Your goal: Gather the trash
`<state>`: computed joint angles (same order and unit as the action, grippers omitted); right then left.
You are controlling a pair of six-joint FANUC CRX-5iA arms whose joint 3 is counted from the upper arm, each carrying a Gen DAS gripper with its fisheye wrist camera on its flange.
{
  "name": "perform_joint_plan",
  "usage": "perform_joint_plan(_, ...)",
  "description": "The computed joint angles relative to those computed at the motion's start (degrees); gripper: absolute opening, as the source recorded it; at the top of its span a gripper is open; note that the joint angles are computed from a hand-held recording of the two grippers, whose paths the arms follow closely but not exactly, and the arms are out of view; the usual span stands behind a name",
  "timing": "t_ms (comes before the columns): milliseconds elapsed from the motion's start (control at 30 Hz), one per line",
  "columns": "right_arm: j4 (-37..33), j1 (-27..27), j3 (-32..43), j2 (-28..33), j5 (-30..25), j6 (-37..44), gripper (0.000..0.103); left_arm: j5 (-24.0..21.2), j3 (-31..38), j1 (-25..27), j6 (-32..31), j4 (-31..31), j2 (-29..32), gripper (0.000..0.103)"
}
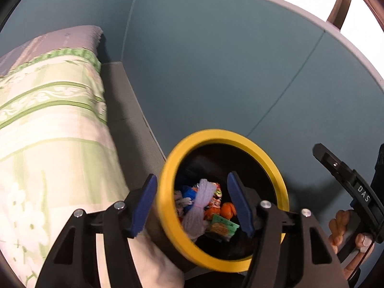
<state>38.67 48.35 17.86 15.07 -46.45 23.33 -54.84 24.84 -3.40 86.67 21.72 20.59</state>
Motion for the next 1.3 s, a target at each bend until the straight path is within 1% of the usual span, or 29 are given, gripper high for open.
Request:
perform_joint_plan(167, -0.1, 1.8, 2.0, 0.5, 0.1, 1.7, 0.041, 3.5, -7.9, 4.1, -0.6, 1.2, -7.1, 0.058)
perform_joint_plan(300, -1.7, 3.9, 5.9, 2.5, 0.7, 5.3, 0.042, 5.7, -13.4, 8.2, 0.3, -0.7, -13.3, 0.058)
perform_joint_plan(400, -4.1, 5.7, 9.9, 4.5, 1.3, 9.0, 0.043, 6.4, -17.3, 11.8, 2.8, -4.6, -19.1, 0.062)
perform_joint_plan(500, -6.9, 7.7, 15.1, 7.2, 1.0, 13.1, 0.048, 6.7, -21.1, 15.4, 4.2, -6.9, -24.4, 0.065)
perform_joint_plan(533, -7.4, 8.3, 16.2, 7.9, 0.9, 13.8, 0.048, 6.7, -22.1, 16.2, 4.8, -7.6, -26.1, 0.067)
perform_joint_plan(600, -8.2, 9.9, 19.9, 10.0, 0.1, 16.3, 0.049, 6.4, -24.2, 18.3, 6.6, -10.0, -29.5, 0.069)
perform_joint_plan(633, -8.5, 10.8, 21.8, 11.1, -0.3, 17.4, 0.051, 6.4, -25.9, 19.9, 7.0, -10.9, -31.9, 0.069)
perform_joint_plan(667, -9.0, 11.4, 23.3, 12.0, -0.7, 18.3, 0.053, 6.1, -26.3, 20.4, 7.9, -11.9, -33.1, 0.072)
perform_joint_plan(733, -10.1, 12.8, 26.3, 13.8, -1.4, 19.6, 0.064, 5.9, -28.2, 22.4, 9.5, -14.3, -36.5, 0.076)
perform_joint_plan(767, -9.8, 13.3, 27.3, 14.4, -1.6, 19.6, 0.067, 5.6, -28.8, 23.0, 10.3, -15.4, -37.9, 0.076)
perform_joint_plan(833, -7.9, 15.0, 28.6, 15.5, -2.1, 18.8, 0.079, 5.5, -30.8, 25.1, 11.2, -16.9, -41.6, 0.082)
perform_joint_plan(933, -3.2, 16.9, 27.5, 15.5, -1.6, 15.6, 0.090, 5.3, -33.4, 27.8, 11.0, -16.7, -46.3, 0.088)
perform_joint_plan(1000, 0.6, 17.9, 26.5, 15.5, -0.9, 13.2, 0.094, 6.2, -35.3, 29.4, 10.6, -16.1, -49.2, 0.090)
perform_joint_plan(1033, 3.5, 18.5, 25.0, 14.9, -0.7, 11.1, 0.095, 6.5, -35.7, 29.2, 11.8, -18.2, -50.8, 0.091)
perform_joint_plan(1100, 9.3, 19.3, 24.6, 15.7, -2.4, 7.7, 0.095, 6.5, -35.2, 27.4, 15.1, -23.5, -52.5, 0.094)
perform_joint_plan(1133, 11.9, 19.7, 23.1, 15.2, -2.4, 5.4, 0.095, 6.5, -34.9, 26.0, 17.1, -26.4, -53.2, 0.095)
perform_joint_plan(1200, 17.0, 19.9, 17.4, 12.7, 0.7, -0.7, 0.095, 5.7, -34.1, 23.2, 20.7, -31.7, -54.4, 0.095)
perform_joint_plan(1267, 19.0, 20.1, 15.2, 11.6, 1.8, -3.2, 0.095, 3.9, -32.6, 19.0, 25.6, -38.0, -55.0, 0.095)
perform_joint_plan(1300, 19.4, 20.3, 14.8, 11.2, 1.7, -3.6, 0.095, 3.7, -32.6, 18.7, 25.9, -38.2, -55.4, 0.095)
